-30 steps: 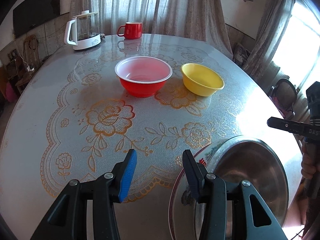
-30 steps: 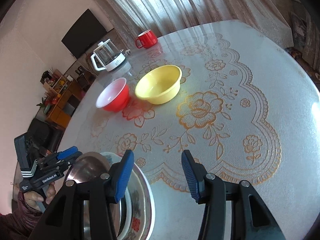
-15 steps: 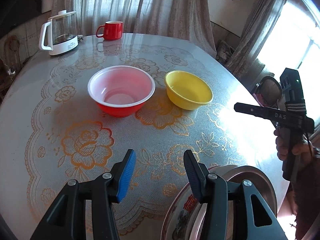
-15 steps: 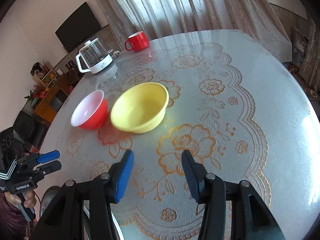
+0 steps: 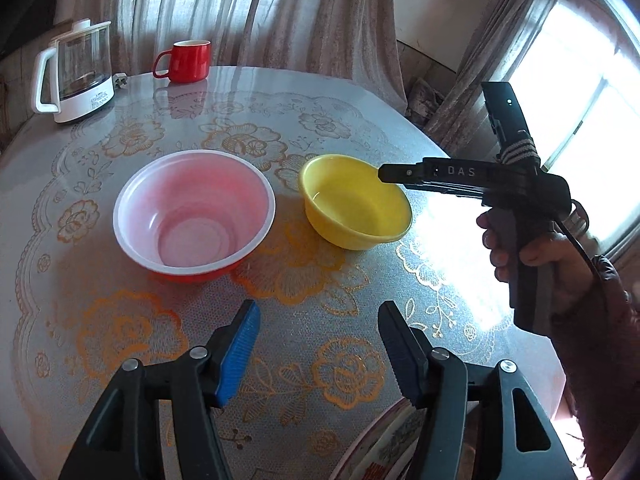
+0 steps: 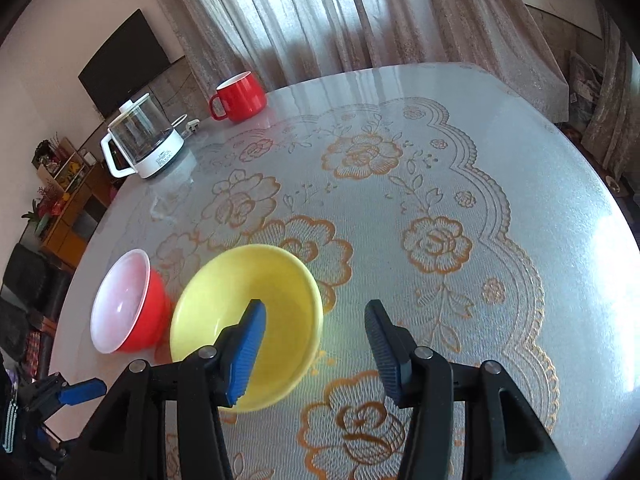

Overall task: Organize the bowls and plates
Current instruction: 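Move the right tool to the yellow bowl and grip its rim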

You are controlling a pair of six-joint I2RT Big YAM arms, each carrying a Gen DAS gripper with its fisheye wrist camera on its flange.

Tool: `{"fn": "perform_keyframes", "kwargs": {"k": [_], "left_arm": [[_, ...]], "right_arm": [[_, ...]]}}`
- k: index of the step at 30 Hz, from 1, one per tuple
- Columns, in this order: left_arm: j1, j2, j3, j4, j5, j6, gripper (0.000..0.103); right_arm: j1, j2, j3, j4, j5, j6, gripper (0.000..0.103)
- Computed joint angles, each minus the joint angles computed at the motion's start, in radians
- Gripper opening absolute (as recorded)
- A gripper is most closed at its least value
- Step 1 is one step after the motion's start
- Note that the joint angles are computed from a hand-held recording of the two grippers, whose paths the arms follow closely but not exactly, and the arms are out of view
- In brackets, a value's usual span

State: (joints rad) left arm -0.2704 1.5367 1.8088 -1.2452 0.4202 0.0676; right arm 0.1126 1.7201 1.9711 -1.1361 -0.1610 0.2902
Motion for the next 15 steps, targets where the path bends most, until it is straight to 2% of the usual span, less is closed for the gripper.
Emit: {"fn": "perform_keyframes", "kwargs": {"k": [4,7,11,15], "left_arm": [[-0.003,0.009,0.007,0.002,0.005,-0.014,0.062],[-0.004,0.013,0.01,0.001,0.009,-0.006,0.062],[-0.004,0.032,0.027,-0.003,0.019,-0.014,0.062],[-0.013,0.042,0.036,-0.011,0.018,-0.013,0.062]], "right_arm": [[0.013,0.08,0.101,-0.083,0.02,-0.028,0.051],[0.028,0.112,0.144,-0.16,0.027,-0.098,0.034],[0.052,0.09,0.108,-0.195,0.032,-0.19,0.027],[0.065,0.061,0.065,-0.223,0.003,-0.233,0.026]]}}
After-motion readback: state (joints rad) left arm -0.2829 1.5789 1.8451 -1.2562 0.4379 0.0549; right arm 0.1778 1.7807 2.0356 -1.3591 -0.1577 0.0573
